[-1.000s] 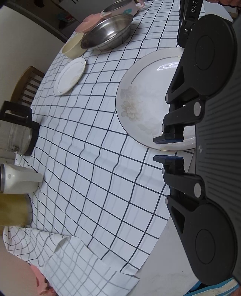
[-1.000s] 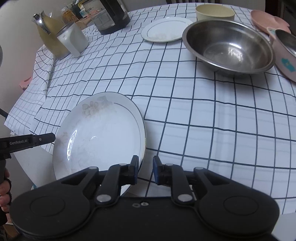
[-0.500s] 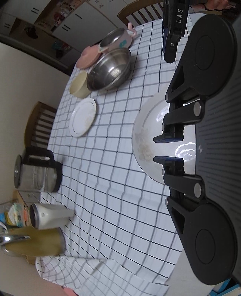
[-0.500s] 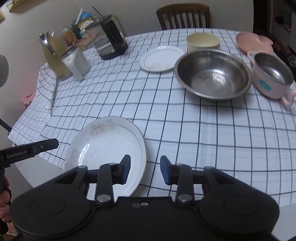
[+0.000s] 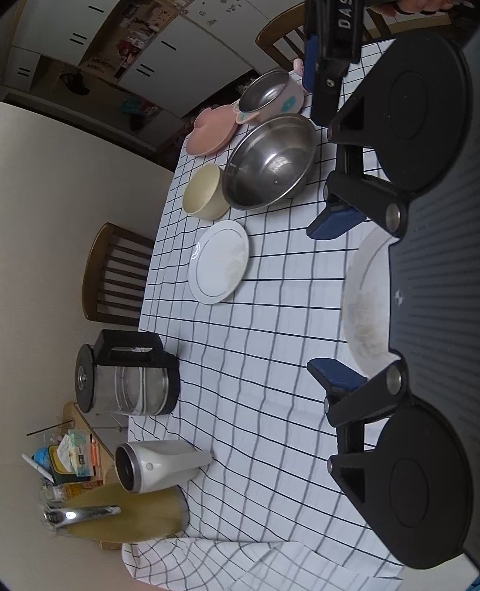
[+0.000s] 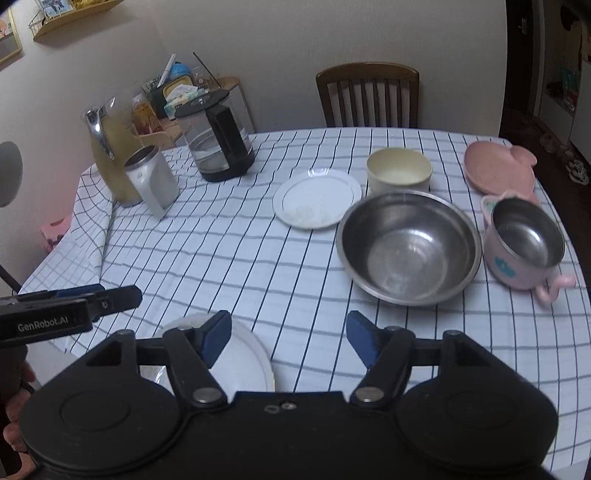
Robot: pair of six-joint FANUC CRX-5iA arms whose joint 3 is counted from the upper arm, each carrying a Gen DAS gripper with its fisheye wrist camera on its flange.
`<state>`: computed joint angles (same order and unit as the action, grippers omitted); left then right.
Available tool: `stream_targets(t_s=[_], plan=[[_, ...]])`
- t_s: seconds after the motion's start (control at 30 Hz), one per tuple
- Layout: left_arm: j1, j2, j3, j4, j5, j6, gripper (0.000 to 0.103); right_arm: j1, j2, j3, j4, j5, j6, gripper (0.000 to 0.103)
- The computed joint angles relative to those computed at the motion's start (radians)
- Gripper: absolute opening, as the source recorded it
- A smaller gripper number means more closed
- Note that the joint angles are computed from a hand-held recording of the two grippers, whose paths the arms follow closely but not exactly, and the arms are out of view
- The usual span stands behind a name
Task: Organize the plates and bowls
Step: 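Lower the large plate, open both grippers and pull them back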
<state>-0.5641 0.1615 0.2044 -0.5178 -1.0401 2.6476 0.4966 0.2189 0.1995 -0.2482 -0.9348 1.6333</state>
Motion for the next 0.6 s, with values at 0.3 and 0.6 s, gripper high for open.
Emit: stream_targets(t_s=[0.3,0.6], plan=[[0.044,0.102,0.144,-0.048,-0.026,-0.032,0.077,-0.011,0.118,0.143,0.061,0.059,0.004,0.102],[0.108,0.212,0.282,-0.043,-0.052,-0.091,0.077,-0.036,0.341,0.442,0.054,-0.059,0.057,0.103]])
